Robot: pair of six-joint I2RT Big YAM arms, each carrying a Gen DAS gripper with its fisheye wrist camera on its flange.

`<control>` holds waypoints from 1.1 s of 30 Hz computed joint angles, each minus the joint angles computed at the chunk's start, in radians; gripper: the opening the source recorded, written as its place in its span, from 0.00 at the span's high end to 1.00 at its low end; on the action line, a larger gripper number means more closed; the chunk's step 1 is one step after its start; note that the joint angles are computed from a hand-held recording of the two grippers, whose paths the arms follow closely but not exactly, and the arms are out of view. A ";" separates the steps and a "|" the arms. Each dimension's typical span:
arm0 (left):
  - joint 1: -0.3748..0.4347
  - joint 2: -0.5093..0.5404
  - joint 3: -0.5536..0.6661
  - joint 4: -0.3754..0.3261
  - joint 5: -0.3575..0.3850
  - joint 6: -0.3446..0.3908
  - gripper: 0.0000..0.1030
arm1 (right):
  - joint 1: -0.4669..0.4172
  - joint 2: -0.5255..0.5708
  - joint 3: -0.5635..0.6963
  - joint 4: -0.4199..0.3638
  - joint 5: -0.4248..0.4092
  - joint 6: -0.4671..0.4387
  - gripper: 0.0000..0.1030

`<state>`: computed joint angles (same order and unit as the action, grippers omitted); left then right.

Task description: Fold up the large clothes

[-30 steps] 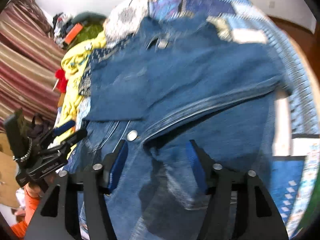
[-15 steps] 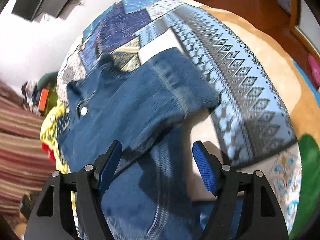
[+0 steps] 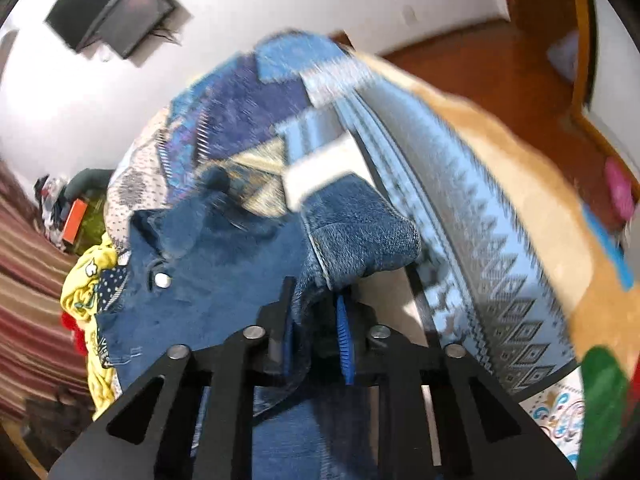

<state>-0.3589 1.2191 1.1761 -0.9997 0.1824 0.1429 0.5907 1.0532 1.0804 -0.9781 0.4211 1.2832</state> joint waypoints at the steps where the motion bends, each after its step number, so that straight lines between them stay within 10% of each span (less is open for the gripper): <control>1: 0.005 -0.004 -0.002 0.002 0.006 0.000 0.33 | 0.012 0.009 0.025 -0.008 0.017 -0.015 0.95; 10: 0.078 -0.046 -0.011 0.012 0.053 0.009 0.33 | 0.090 0.161 0.289 0.050 0.035 -0.238 0.95; 20: 0.235 -0.082 -0.016 0.003 0.097 0.061 0.33 | 0.169 0.491 0.613 0.165 -0.147 -0.387 0.95; 33: 0.446 -0.097 -0.020 -0.047 0.134 0.124 0.30 | 0.250 0.807 0.785 -0.026 -0.445 -0.330 0.89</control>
